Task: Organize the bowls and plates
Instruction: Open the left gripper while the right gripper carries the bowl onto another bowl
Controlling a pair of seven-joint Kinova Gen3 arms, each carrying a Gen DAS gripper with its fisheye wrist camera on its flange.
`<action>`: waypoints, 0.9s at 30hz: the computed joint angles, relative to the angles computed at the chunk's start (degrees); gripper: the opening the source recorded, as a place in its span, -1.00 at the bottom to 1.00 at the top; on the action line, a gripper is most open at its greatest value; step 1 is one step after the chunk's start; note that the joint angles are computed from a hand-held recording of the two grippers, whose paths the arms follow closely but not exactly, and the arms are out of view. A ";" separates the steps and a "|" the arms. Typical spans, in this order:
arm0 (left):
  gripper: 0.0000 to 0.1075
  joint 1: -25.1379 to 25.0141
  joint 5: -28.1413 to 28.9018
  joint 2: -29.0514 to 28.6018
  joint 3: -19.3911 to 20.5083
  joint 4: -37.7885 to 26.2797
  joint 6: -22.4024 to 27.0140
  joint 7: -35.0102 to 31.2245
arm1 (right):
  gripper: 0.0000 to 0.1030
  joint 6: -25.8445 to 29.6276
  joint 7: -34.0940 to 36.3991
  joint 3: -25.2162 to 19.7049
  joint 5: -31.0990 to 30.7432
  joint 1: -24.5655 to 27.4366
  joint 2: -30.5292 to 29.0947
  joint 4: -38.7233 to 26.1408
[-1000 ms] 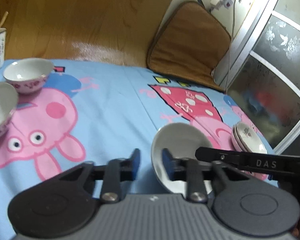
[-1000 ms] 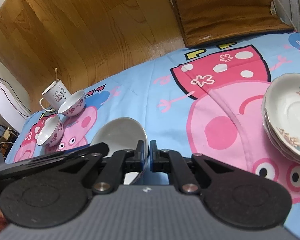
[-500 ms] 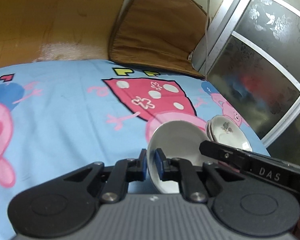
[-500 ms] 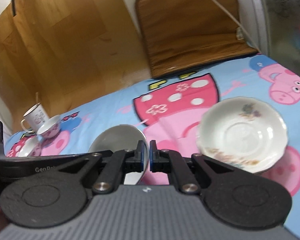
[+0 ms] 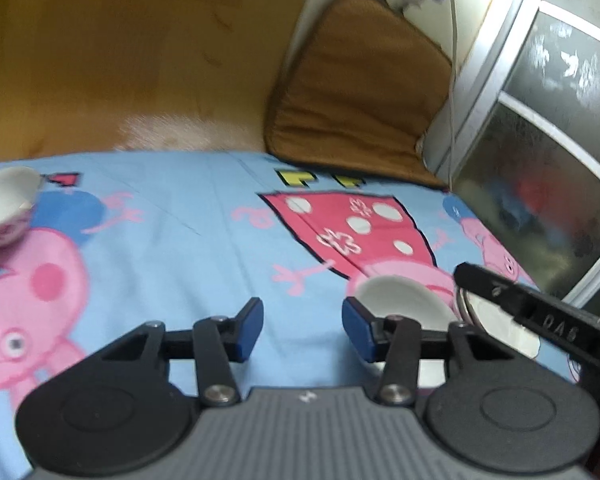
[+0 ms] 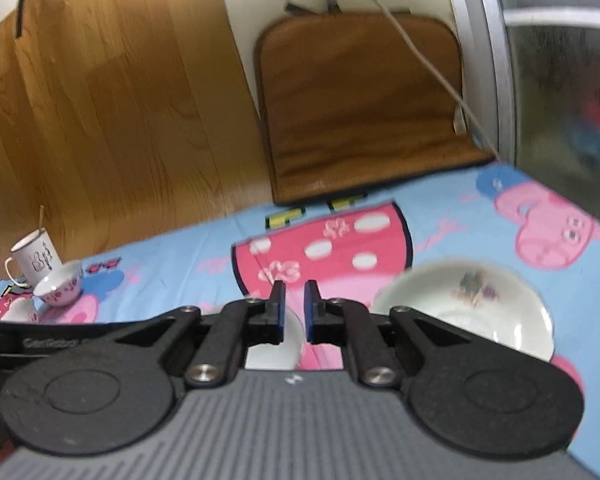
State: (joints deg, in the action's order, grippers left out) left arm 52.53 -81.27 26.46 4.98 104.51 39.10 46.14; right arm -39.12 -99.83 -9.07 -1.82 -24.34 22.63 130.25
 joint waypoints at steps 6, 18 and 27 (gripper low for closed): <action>-0.21 6.63 -1.52 -2.63 1.78 6.97 13.34 6.90 | -0.74 4.02 -2.82 -3.28 9.37 0.64 -0.29 -2.55; -0.21 11.39 7.23 -4.35 8.89 16.92 39.84 25.81 | -0.68 30.91 -19.62 -26.49 34.59 9.09 8.39 -22.66; -0.21 9.02 12.26 -3.83 9.88 21.96 43.23 39.17 | -0.22 42.02 -14.85 -27.37 27.58 2.27 12.68 -33.91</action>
